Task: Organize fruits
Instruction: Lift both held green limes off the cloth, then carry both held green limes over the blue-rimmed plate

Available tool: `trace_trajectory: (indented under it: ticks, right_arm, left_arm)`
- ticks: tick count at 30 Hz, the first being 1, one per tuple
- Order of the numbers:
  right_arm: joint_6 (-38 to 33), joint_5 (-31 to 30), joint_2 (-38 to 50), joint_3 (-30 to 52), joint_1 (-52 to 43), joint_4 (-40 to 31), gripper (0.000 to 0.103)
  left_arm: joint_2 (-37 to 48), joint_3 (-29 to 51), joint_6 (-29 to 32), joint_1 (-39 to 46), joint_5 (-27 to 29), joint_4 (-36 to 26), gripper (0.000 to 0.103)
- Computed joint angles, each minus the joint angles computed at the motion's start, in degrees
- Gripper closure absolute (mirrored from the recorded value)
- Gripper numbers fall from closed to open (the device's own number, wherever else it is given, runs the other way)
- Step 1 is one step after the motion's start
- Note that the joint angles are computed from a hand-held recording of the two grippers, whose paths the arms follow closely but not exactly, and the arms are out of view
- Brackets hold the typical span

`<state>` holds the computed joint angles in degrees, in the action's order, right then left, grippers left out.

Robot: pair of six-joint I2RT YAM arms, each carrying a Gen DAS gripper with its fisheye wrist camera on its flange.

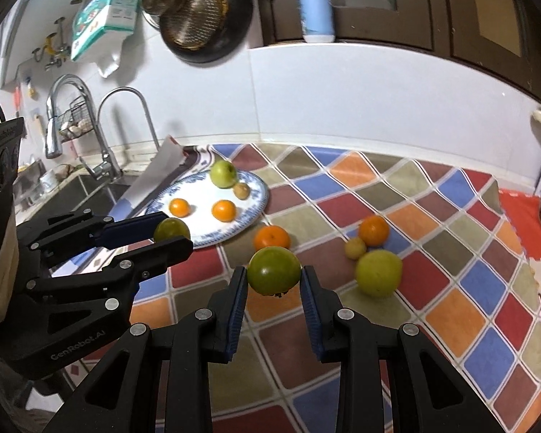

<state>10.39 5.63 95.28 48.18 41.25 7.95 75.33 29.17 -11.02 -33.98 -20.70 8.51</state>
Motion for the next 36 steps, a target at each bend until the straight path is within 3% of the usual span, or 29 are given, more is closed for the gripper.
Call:
trace_trajectory:
  ticks: [19, 27, 36]
  right_arm:
    - [-0.9, 2.6, 6.6, 11.0, 5.4, 1.3, 0.072]
    - [-1.2, 3.0, 13.3, 20.0, 6.5, 0.0, 0.072]
    - [-1.7, 2.4, 22.8, 32.7, 6.7, -4.5, 0.072]
  left_arm:
    - [-12.1, -4.5, 5.4, 10.6, 0.9, -1.6, 0.074]
    - [-10.9, -4.3, 8.8, 18.1, 4.1, 0.6, 0.074]
    - [-3.5, -2.0, 12.5, 27.1, 9.3, 5.5, 0.074]
